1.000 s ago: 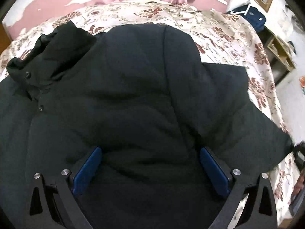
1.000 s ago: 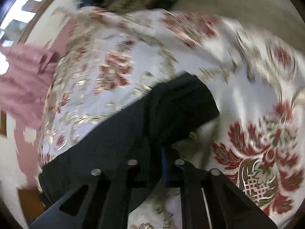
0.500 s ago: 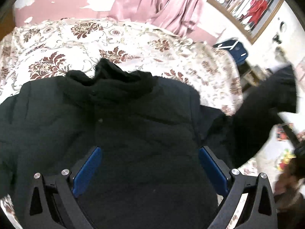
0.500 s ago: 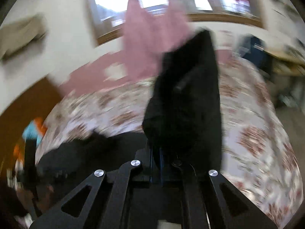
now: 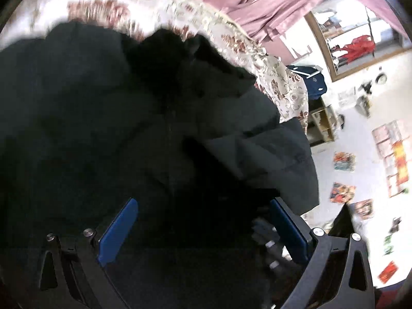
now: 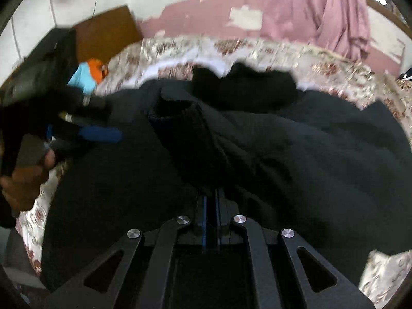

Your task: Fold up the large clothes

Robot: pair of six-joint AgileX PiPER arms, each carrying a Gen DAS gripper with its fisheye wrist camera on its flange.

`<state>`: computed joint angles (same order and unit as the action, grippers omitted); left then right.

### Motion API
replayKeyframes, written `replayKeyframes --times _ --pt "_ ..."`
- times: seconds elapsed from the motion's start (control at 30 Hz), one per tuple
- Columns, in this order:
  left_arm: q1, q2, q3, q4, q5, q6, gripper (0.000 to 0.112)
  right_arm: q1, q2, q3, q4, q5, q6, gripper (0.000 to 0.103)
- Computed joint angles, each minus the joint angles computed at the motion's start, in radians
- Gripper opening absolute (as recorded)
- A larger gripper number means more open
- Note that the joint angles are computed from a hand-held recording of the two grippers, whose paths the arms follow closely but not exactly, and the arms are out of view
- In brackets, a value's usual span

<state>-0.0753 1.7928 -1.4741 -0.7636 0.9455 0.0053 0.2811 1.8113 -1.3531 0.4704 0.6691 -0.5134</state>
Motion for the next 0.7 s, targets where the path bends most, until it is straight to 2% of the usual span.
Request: replayKeyframes --times 0.13,0.2,0.27,0.3,0.33,0.37,0.43,0.47,0.5,0.57,0.63,0.7 --pt "0.001 0.083 0.055 -0.134 -0.036 0.038 0.102 0.043 -0.020 0.101 -0.019 -0.048 0.034 0.006" --pt "-0.021 0.126 0.033 -0.091 -0.047 -0.040 0.102 0.066 -0.020 0.103 -0.072 -0.052 0.085 0.006" --pt "-0.054 0.146 0.000 0.034 -0.060 -0.161 0.094 0.088 -0.042 0.132 -0.130 -0.060 0.134 0.007" --pt "-0.069 0.162 -0.024 0.086 -0.057 -0.202 0.077 0.095 -0.049 0.134 -0.152 -0.053 0.150 0.007" --pt "-0.078 0.176 -0.048 0.119 -0.043 -0.228 0.055 0.103 -0.064 0.148 -0.173 -0.049 0.157 0.007" --pt "-0.086 0.192 -0.076 0.153 -0.022 -0.259 0.046 0.104 -0.061 0.127 -0.187 -0.023 0.164 0.008" --pt "-0.102 0.208 -0.115 0.198 0.003 -0.295 0.021 0.105 -0.097 0.143 -0.204 0.009 0.178 0.008" --pt "-0.110 0.207 -0.133 0.213 0.015 -0.298 0.017 0.116 -0.127 0.157 -0.226 0.022 0.208 0.009" --pt "-0.123 0.200 -0.147 0.254 0.018 -0.320 0.012 0.116 -0.157 0.170 -0.234 0.040 0.213 0.012" --pt "-0.165 0.171 -0.185 0.394 0.027 -0.383 0.011 0.099 -0.183 0.149 -0.225 0.081 0.205 0.024" --pt "-0.185 0.138 -0.232 0.515 0.058 -0.435 0.010 0.088 -0.245 0.160 -0.234 0.102 0.217 0.048" --pt "-0.181 0.101 -0.269 0.609 0.094 -0.466 0.010 0.052 -0.259 0.132 -0.207 0.128 0.181 0.052"
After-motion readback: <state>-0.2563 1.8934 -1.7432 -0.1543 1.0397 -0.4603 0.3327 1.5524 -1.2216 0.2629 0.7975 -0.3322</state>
